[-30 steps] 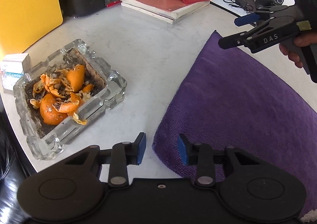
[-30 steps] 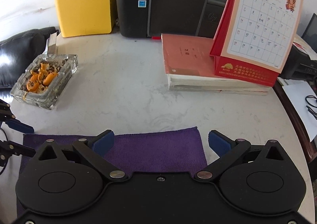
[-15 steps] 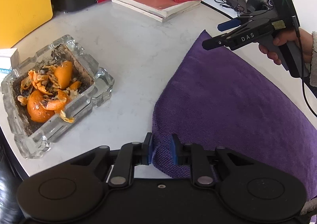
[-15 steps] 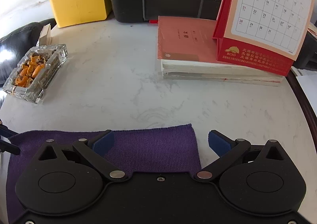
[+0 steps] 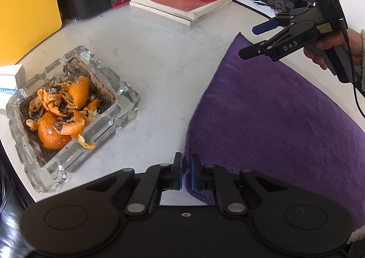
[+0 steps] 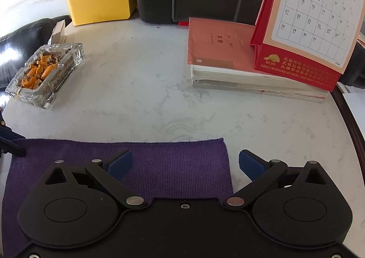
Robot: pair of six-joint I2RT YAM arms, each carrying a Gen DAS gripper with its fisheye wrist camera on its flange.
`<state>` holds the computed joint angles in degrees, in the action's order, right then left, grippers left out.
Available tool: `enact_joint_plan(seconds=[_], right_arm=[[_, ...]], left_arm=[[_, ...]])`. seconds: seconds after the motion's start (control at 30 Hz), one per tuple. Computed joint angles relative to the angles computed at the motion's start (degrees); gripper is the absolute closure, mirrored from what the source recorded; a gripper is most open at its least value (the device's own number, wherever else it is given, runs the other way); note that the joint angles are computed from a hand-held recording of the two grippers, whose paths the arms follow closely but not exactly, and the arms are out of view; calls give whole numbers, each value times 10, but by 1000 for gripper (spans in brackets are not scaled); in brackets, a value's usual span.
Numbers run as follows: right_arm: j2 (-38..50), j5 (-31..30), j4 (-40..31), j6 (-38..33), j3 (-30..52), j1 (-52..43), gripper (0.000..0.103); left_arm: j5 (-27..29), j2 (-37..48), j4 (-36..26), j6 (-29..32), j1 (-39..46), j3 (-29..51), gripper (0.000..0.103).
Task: Fold towel
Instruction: 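Close the left gripper on the towel edge while the right gripper pinches the towel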
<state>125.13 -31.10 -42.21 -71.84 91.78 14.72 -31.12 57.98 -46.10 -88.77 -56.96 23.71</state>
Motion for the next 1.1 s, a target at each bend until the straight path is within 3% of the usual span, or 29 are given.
enact_joint_plan(seconds=[0.2,0.27,0.43,0.53,0.77,0.87,1.1], right_arm=[[43,8,-8,20,56,13,11],[68,12,-32,25,93,16,17],[134,13,-131,-8,204,19,22],[166,12,-196,-45,271,17,30],[276,29,-390,-110,505,18,66],[313,42,-459,-141,584,18,72],[262,53,-395,-160,490,17,72]], left_arm=[[2,-3,3,12,4,-1,97],[1,-2,4,13,3,-2,97],[0,-5,6,17,2,-4,97],[2,-13,7,22,5,-8,97],[3,-18,4,23,6,-9,96],[8,-26,0,28,9,-9,96],[28,-39,-4,59,22,-6,93]])
